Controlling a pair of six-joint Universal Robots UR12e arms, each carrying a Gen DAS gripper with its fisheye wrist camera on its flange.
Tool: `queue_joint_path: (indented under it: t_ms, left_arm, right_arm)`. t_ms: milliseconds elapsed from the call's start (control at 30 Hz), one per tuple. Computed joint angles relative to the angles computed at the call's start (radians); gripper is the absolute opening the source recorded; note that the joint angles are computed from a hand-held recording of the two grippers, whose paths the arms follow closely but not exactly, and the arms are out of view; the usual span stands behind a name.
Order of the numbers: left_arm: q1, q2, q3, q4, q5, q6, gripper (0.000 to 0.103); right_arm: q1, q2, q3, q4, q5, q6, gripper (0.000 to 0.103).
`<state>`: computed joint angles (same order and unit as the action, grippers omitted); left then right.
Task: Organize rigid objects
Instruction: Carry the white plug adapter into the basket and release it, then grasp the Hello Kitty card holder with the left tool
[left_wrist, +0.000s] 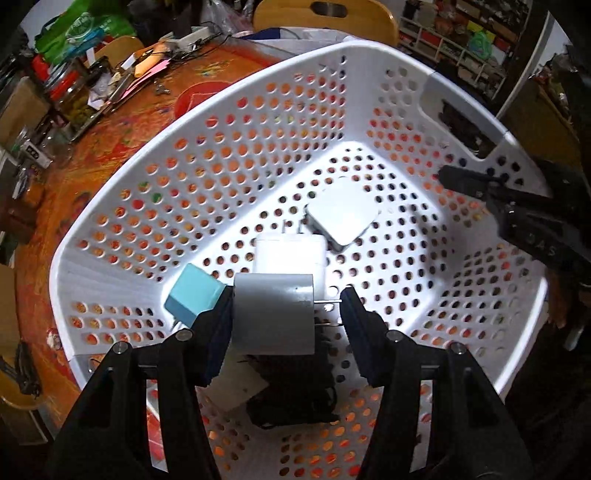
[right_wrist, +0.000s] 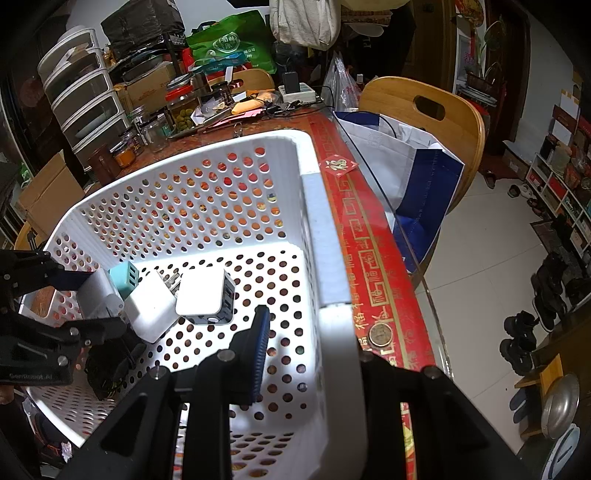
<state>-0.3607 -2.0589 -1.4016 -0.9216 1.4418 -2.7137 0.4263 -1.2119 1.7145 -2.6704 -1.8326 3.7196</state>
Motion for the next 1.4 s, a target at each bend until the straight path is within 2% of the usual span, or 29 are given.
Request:
queue_joint_path:
  t_ms: [67,167,200,233,300,333,367,400,467,500,600,700,900,933,1033,1133,1300,1400]
  left_arm:
    - [0.011,0.013,-0.019,0.047,-0.024,-0.009,0.075]
    - [0.044,0.053,-0.078,0.177,-0.065,-0.043,0.079]
    - [0.061,0.073,-0.109,0.244,-0.069,-0.062,0.079]
    - [0.08,0.092,-0.138,0.314,-0.064,-0.09,0.082]
    - [0.115,0.117,-0.18,0.422,-0.039,-0.147,0.094]
    - [0.137,0.126,-0.202,0.489,-0.007,-0.184,0.103]
    - [0.15,0.128,-0.211,0.521,0.021,-0.202,0.103]
    - [0.172,0.121,-0.209,0.534,0.085,-0.232,0.103]
    - [0.211,0.1,-0.186,0.493,0.124,-0.283,0.103]
    - [0.246,0.075,-0.162,0.452,0.124,-0.342,0.103]
    - [0.32,0.017,-0.13,0.437,0.067,-0.477,0.103]
    - [0.351,-0.034,-0.103,0.399,0.062,-0.524,0.095]
    - [0.334,-0.092,-0.073,0.399,0.084,-0.514,0.093]
    - [0.331,-0.096,-0.07,0.398,0.088,-0.516,0.087]
    - [0.318,-0.115,-0.051,0.364,0.102,-0.495,0.037]
    - [0.307,-0.119,-0.058,0.392,0.119,-0.479,0.035]
    - [0.292,-0.078,-0.129,0.581,0.168,-0.451,0.035]
    - [0.286,-0.058,-0.153,0.639,0.189,-0.446,0.035]
  right_arm:
    - [0.0,0.0,0.0,0.0,0.0,0.0,0.027]
    - [0.001,0.0,0.0,0.001,0.0,0.0,0.027]
    - [0.001,0.0,-0.001,0.002,-0.001,0.001,0.027]
    - [0.001,0.0,-0.001,0.002,0.0,0.002,0.027]
    - [0.002,0.001,-0.004,0.007,-0.002,0.003,0.027]
    - [0.003,0.002,-0.007,0.013,-0.002,0.004,0.027]
    - [0.003,0.002,-0.006,0.011,-0.001,0.003,0.027]
    - [0.003,0.002,-0.006,0.01,-0.002,0.004,0.027]
    - [0.003,0.002,-0.006,0.011,-0.001,0.005,0.027]
    - [0.003,0.002,-0.006,0.011,-0.001,0.004,0.027]
    - [0.0,0.001,-0.004,0.009,0.001,0.004,0.027]
    - [0.0,0.001,-0.005,0.015,0.001,0.009,0.027]
    - [0.0,0.001,-0.009,0.036,-0.007,0.021,0.027]
    - [0.0,0.001,-0.01,0.039,-0.008,0.022,0.027]
    - [0.0,0.001,-0.012,0.045,-0.009,0.02,0.027]
    - [0.0,0.001,-0.012,0.045,-0.011,0.02,0.027]
    - [0.002,0.002,-0.013,0.049,-0.015,0.021,0.027]
    - [0.002,0.002,-0.013,0.047,-0.015,0.021,0.027]
